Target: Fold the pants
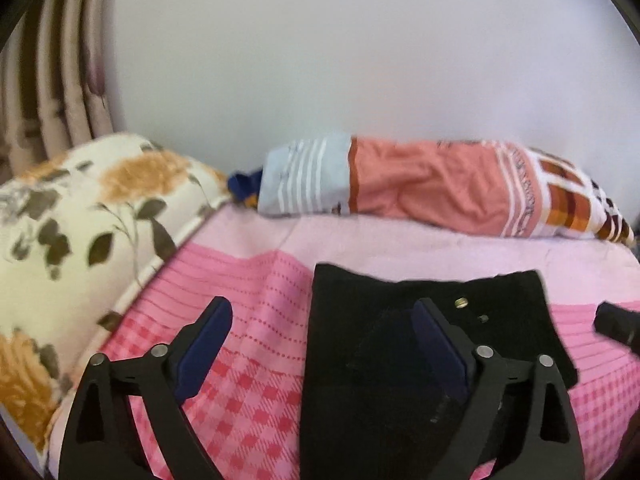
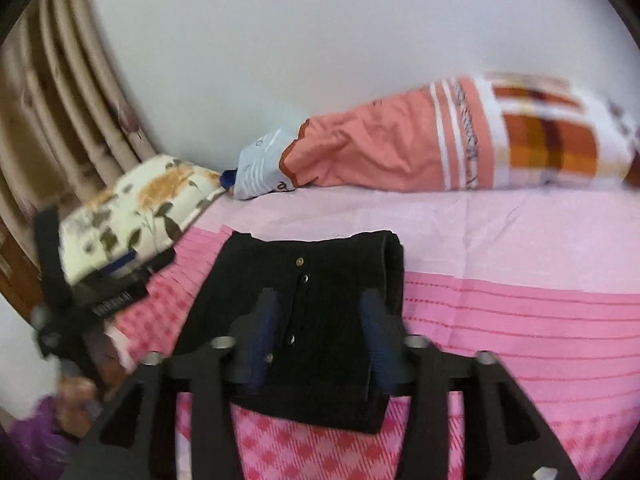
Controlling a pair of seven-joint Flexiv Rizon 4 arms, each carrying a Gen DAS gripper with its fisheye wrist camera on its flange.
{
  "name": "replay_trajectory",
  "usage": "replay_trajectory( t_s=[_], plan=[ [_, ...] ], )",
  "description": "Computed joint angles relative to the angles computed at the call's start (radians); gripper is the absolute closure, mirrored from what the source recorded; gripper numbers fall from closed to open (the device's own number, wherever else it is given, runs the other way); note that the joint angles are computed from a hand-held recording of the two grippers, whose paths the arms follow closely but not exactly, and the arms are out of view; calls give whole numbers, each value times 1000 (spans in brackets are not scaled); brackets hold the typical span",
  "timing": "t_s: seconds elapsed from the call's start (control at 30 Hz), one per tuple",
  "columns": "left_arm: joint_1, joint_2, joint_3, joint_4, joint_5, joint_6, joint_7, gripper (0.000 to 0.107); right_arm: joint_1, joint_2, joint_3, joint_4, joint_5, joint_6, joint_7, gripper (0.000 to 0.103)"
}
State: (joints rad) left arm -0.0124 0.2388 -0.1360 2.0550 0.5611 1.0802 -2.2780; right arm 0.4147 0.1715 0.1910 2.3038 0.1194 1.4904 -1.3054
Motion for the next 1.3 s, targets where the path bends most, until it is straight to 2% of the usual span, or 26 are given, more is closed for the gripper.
replay_trajectory(
  t_s=[0.07, 0.1, 0.13, 0.23, 0.33, 0.47, 0.53, 0.63, 0.67, 0.73, 0.8, 0.9, 0.93, 1.03, 1.13, 1.23, 1.3],
  plan=[
    [2, 55, -23, 9, 34, -4, -47, 14, -65, 19, 61, 36, -96, 19, 116, 44],
    [7, 69, -36, 4, 38, -15, -59, 10, -85, 33, 80, 55, -131, 25, 160, 39],
    [6, 96, -48, 3, 38, -35, -68, 6, -88, 53, 88, 73, -147, 29, 189, 36],
    [19, 178, -89, 7, 53, -62, -100, 4, -116, 119, 114, 118, -212, 32, 274, 28],
    [32, 254, -137, 0, 40, -120, -101, 4, -130, 177, 122, 144, -259, 42, 331, 21],
    [67, 342, -212, -11, 49, -170, -119, 4, -204, 248, 167, 168, -349, 58, 421, 15],
    [92, 383, -241, -9, 47, -167, -155, 4, -245, 289, 188, 181, -394, 58, 462, 9],
    [165, 469, -302, -2, 42, -205, -254, 4, -238, 334, 176, 200, -418, 43, 485, 7],
    [165, 479, -297, 7, 25, -197, -265, 4, -223, 348, 166, 207, -418, 32, 484, 7],
    [115, 477, -232, 52, -31, -104, -272, 4, -197, 371, 150, 216, -412, 6, 485, 7],
    [103, 491, -204, 87, -64, -39, -268, 4, -167, 386, 133, 223, -395, -10, 482, 7],
    [89, 490, -199, 86, -122, -96, -176, 4, -146, 400, 126, 226, -383, -37, 479, 6],
    [75, 486, -184, 94, -138, -88, -149, 4, -145, 399, 128, 225, -382, -41, 481, 6],
    [72, 506, -157, 147, -179, -5, -164, 4, -145, 400, 135, 225, -386, -52, 483, 6],
    [63, 494, -150, 143, -241, -71, -118, 4, -128, 395, 135, 220, -381, -76, 485, 6],
    [81, 495, -169, 140, -238, -110, -94, 4, -117, 391, 140, 217, -379, -92, 487, 6],
    [86, 473, -195, 104, -238, -214, -44, 4, -108, 393, 142, 216, -377, -105, 489, 6]
  ],
)
